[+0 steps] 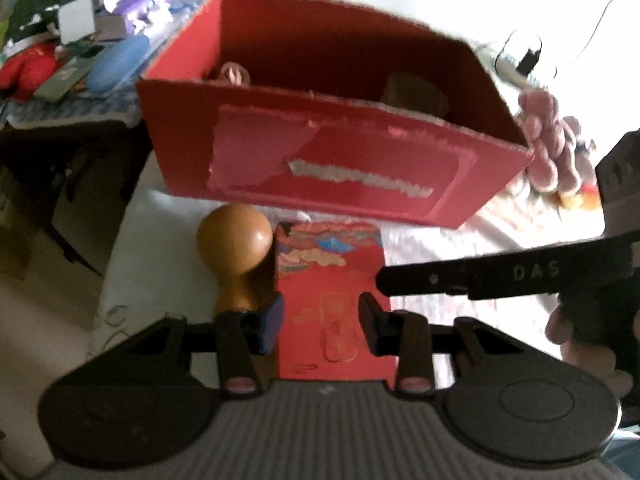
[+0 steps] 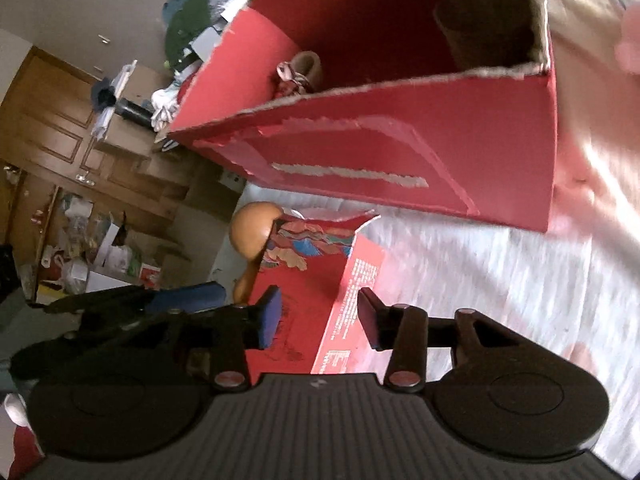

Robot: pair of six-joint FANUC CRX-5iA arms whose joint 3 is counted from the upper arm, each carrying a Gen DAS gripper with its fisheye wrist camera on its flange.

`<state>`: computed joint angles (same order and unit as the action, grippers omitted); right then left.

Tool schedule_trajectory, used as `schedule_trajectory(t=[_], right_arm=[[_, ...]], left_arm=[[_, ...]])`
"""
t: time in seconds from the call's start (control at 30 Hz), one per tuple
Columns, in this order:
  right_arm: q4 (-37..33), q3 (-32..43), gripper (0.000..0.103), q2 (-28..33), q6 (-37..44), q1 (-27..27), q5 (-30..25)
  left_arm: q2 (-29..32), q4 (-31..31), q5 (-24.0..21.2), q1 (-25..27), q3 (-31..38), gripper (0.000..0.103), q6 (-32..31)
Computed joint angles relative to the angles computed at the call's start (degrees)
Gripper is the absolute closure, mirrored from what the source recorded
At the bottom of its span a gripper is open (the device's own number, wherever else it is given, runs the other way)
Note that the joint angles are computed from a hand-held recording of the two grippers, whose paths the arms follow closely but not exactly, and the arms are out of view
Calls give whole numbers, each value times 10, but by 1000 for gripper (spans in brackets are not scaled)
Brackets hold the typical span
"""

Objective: Organize objects
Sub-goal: 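Close the right gripper on the red patterned gift box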

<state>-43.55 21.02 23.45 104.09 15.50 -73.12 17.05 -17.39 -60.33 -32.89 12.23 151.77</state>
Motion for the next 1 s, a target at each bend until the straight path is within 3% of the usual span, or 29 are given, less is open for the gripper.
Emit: schedule_trajectory(t=[0.37,0.5,0.6,1.0], right_arm=[[5,-8,53,4,-32,2,12],[0,-10,52,5,-41,-5,10],[3,-14,52,1,-41,-6,14],[1,-24,52,2,-34,-11,17]], left_arm=[[-11,79,93,39,-61,60,-82],[-4,77,76,34,-41,59,-113],[-4,41,55,21,-21,43,-110],[-11,57,85,37,-59,42,-79]])
